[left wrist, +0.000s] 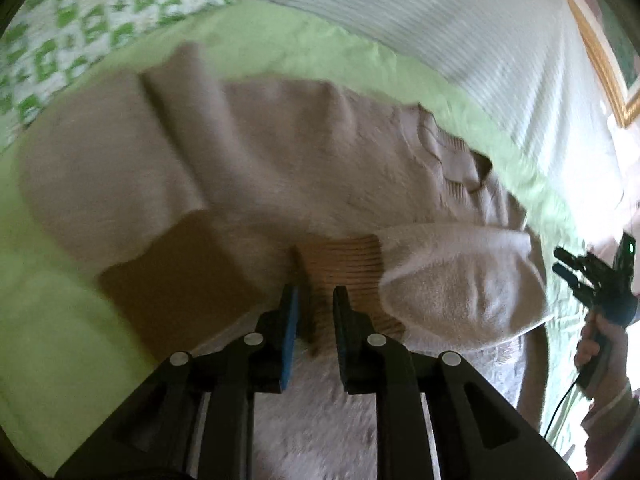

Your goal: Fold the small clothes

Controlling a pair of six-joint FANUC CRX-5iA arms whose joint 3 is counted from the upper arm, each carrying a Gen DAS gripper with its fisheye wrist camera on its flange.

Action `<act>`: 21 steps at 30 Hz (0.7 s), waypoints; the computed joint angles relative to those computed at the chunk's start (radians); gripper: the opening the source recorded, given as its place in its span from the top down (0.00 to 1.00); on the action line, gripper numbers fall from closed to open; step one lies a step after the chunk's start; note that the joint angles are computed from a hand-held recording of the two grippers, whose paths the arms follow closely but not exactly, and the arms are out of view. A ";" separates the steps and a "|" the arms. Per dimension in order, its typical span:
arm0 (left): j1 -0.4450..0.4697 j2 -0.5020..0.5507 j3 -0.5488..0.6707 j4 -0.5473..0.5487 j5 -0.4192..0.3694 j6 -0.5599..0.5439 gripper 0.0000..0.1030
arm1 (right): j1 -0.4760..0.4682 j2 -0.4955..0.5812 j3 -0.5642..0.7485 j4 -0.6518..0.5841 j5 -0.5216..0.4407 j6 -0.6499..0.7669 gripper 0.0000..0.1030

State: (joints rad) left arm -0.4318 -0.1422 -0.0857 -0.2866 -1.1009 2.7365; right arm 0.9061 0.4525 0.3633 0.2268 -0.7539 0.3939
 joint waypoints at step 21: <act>0.262 -0.243 -0.312 0.241 0.125 0.067 0.85 | 0.151 -0.074 -0.030 -0.107 0.035 0.061 0.56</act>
